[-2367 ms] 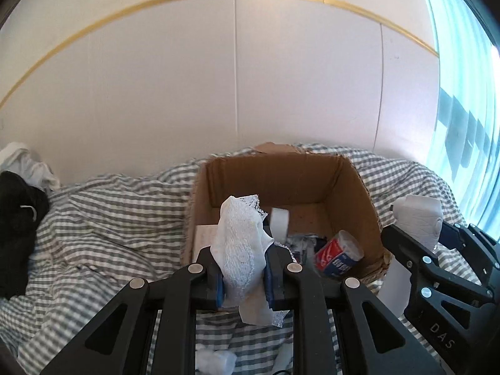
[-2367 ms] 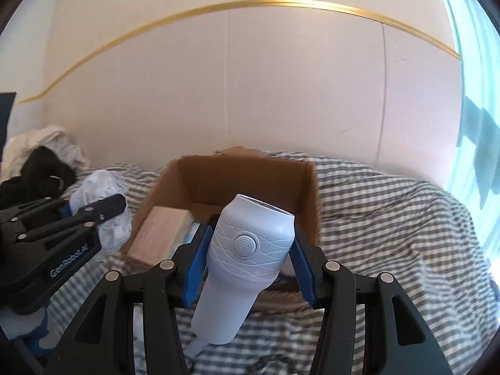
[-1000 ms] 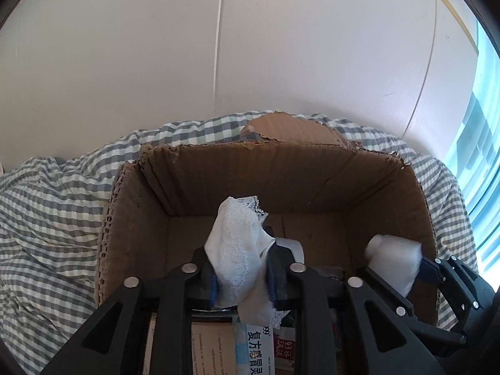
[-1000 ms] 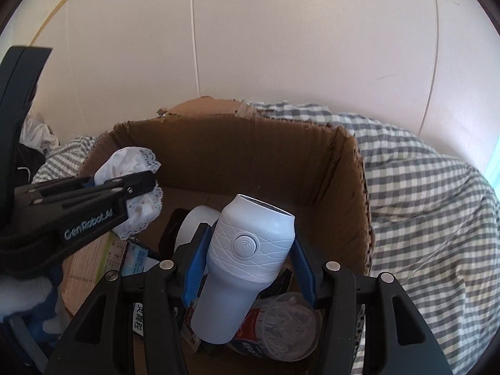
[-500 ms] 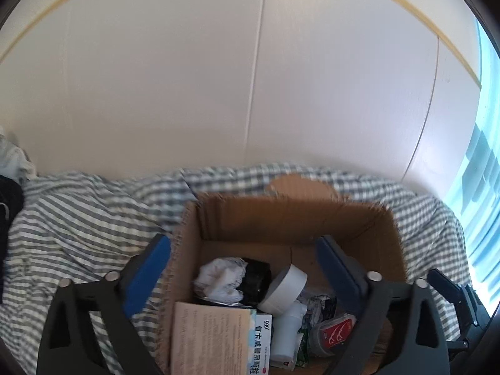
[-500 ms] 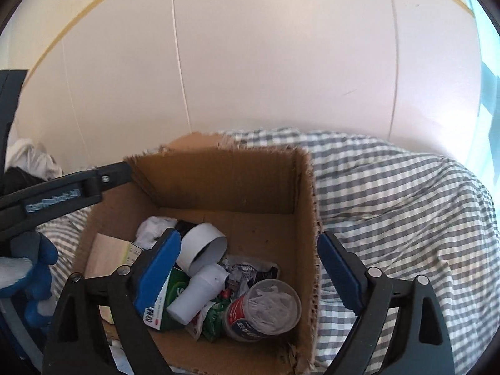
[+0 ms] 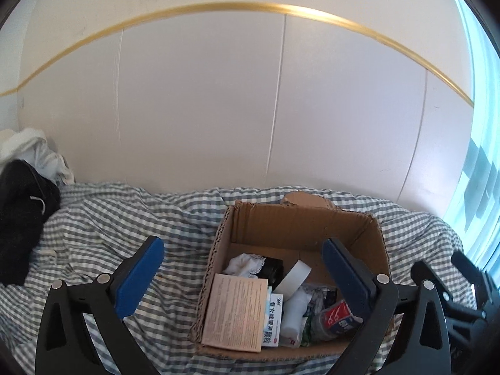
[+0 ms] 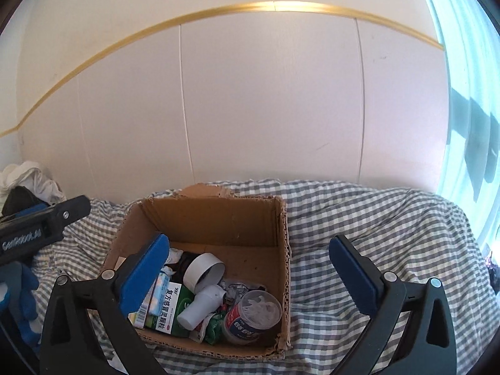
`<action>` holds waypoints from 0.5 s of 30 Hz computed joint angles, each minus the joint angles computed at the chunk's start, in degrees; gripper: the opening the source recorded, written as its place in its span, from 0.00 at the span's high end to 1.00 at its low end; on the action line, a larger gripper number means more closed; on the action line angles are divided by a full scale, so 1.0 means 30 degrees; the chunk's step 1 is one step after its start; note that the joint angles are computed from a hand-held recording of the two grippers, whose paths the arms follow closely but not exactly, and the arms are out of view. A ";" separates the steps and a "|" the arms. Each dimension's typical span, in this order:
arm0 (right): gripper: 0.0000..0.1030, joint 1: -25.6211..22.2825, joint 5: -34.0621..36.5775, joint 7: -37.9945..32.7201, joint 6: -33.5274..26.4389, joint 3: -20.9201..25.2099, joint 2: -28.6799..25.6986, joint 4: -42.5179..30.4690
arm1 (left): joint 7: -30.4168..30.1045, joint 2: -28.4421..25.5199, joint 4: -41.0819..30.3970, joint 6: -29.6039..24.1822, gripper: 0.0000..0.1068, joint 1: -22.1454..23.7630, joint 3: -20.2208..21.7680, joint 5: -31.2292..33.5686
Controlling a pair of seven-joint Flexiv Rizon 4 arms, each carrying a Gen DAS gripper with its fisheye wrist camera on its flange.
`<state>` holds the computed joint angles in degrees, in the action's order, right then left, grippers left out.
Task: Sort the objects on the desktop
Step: 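Withdraw both tools and reach toward the white plush toy and hair tie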
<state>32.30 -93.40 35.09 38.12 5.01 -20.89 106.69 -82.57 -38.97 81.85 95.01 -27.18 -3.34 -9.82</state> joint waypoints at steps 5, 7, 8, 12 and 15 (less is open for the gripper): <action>0.00 0.0329 -0.0282 0.0780 -0.0470 0.0214 0.0139 0.0335 | 0.0667 0.0773 0.1358 0.0525 0.04 0.0250 -0.0372 0.0625; 0.00 0.0529 -0.0294 0.1001 -0.0881 0.0308 0.0155 0.0460 | 0.0837 0.0950 0.2016 0.1222 0.04 0.0328 -0.0493 0.0819; 0.00 0.0645 -0.0173 0.0851 -0.1077 0.0359 0.0092 0.0454 | 0.0980 0.1021 0.2355 0.1574 0.04 0.0495 -0.0707 0.0911; 0.00 0.0994 0.0235 0.0619 -0.1512 0.0500 0.0020 0.0547 | 0.1324 0.1129 0.3282 0.2602 0.04 0.0607 -0.0741 0.0859; 0.00 0.1171 0.0217 0.0758 -0.1681 0.0571 0.0089 0.0750 | 0.1184 0.1170 0.3850 0.3209 0.04 0.1049 -0.1164 0.0527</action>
